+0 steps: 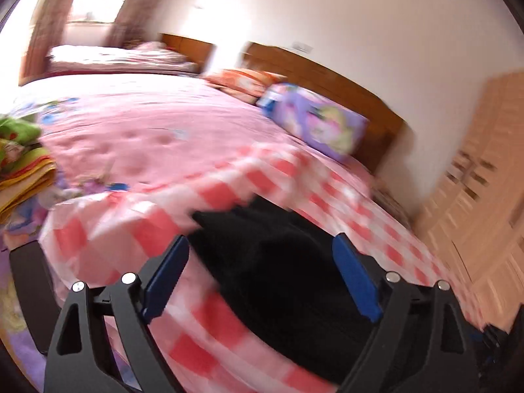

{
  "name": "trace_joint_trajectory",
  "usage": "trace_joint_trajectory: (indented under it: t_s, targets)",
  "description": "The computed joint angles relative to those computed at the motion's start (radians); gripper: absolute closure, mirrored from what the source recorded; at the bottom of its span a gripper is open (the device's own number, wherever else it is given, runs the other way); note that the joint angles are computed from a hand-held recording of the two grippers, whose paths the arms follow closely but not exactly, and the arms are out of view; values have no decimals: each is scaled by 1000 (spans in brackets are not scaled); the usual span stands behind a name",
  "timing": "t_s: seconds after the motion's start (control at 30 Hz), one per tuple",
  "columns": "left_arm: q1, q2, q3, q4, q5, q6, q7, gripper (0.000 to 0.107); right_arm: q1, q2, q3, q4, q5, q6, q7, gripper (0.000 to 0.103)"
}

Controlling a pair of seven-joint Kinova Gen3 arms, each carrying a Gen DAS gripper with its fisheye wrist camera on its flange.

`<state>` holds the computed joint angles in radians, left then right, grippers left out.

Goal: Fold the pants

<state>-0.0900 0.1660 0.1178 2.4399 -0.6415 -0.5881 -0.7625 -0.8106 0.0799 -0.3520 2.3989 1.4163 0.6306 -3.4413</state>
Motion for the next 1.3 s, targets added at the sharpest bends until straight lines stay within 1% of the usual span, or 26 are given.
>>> trace_joint_trajectory:
  t_s: [0.03, 0.1, 0.17, 0.2, 0.23, 0.3, 0.33, 0.37, 0.43, 0.5, 0.6, 0.67, 0.7, 0.73, 0.77, 0.8, 0.83, 0.87, 0.9, 1.0, 1.07, 1.13, 1.2, 1.3]
  targets:
    - [-20, -13, 45, 0, -41, 21, 13, 18, -43, -19, -30, 33, -28, 37, -41, 38]
    - [-32, -20, 138, 5, -122, 46, 22, 18, -90, -37, -69, 76, -53, 64, -122, 41]
    - [-22, 31, 228, -10, -203, 58, 15, 18, -132, -52, -92, 118, -79, 57, -203, 43]
    - [-8, 53, 254, -25, -237, 80, 32, 18, -147, -54, -95, 132, -78, 50, -244, 46]
    - [24, 83, 264, -37, -257, 95, 33, 18, -145, -48, -113, 145, -77, 39, -285, 51]
    - [113, 130, 237, -66, -269, 132, 54, 19, -189, -19, -111, 160, -46, 67, -366, 54]
    - [159, 149, 201, -74, -278, 127, 74, 19, -210, -6, -117, 166, -29, 96, -407, 55]
    - [192, 166, 165, -81, -303, 106, 105, 19, -213, 4, -123, 168, -5, 109, -443, 55]
    - [252, 176, 79, -84, -351, 66, 156, 19, -208, 14, -124, 168, 39, 111, -466, 55]
    - [290, 155, 24, -79, -394, 57, 221, 19, -214, 42, -118, 144, 49, 124, -425, 55]
    - [257, 138, -26, -55, -482, -10, 321, 19, -190, 71, -95, 98, 68, 101, -320, 55]
    - [269, 113, -80, -46, -512, -26, 370, 19, -196, 102, -62, 64, 61, 102, -251, 55]
    - [282, 108, -106, -43, -514, -32, 384, 19, -206, 114, -43, 57, 71, 106, -238, 58]
    - [280, 98, -132, -34, -522, -47, 390, 19, -197, 112, -37, 61, 92, 93, -242, 69]
    - [279, 89, -147, -29, -529, -54, 395, 19, -170, 98, -39, 74, 129, 64, -262, 75]
    - [278, 81, -162, -22, -525, -66, 386, 19, -124, 66, -60, 89, 170, 23, -298, 88]
    - [275, 65, -176, -16, -531, -72, 386, 19, -94, 34, -73, 105, 199, -6, -331, 91]
    - [283, 55, -189, -16, -535, -73, 390, 18, -82, 19, -77, 113, 211, -19, -347, 93]
    - [301, 44, -218, -16, -549, -78, 401, 18, -89, 16, -73, 117, 207, -16, -347, 96]
    - [316, 37, -261, -21, -566, -101, 405, 18, -107, 51, -92, 90, 129, 32, -285, 96]
    - [330, 43, -273, -31, -566, -88, 422, 18, -150, 83, -89, 79, 113, 97, -304, 97]
    - [333, 50, -274, -44, -599, -92, 465, 18, -171, 56, -100, 96, 131, 135, -378, 97]
    - [346, 43, -278, -50, -614, -87, 468, 18, -177, 2, -112, 126, 150, 137, -435, 97]
    - [391, 24, -271, -65, -587, -35, 437, 18, -194, -43, -127, 142, 111, 125, -419, 97]
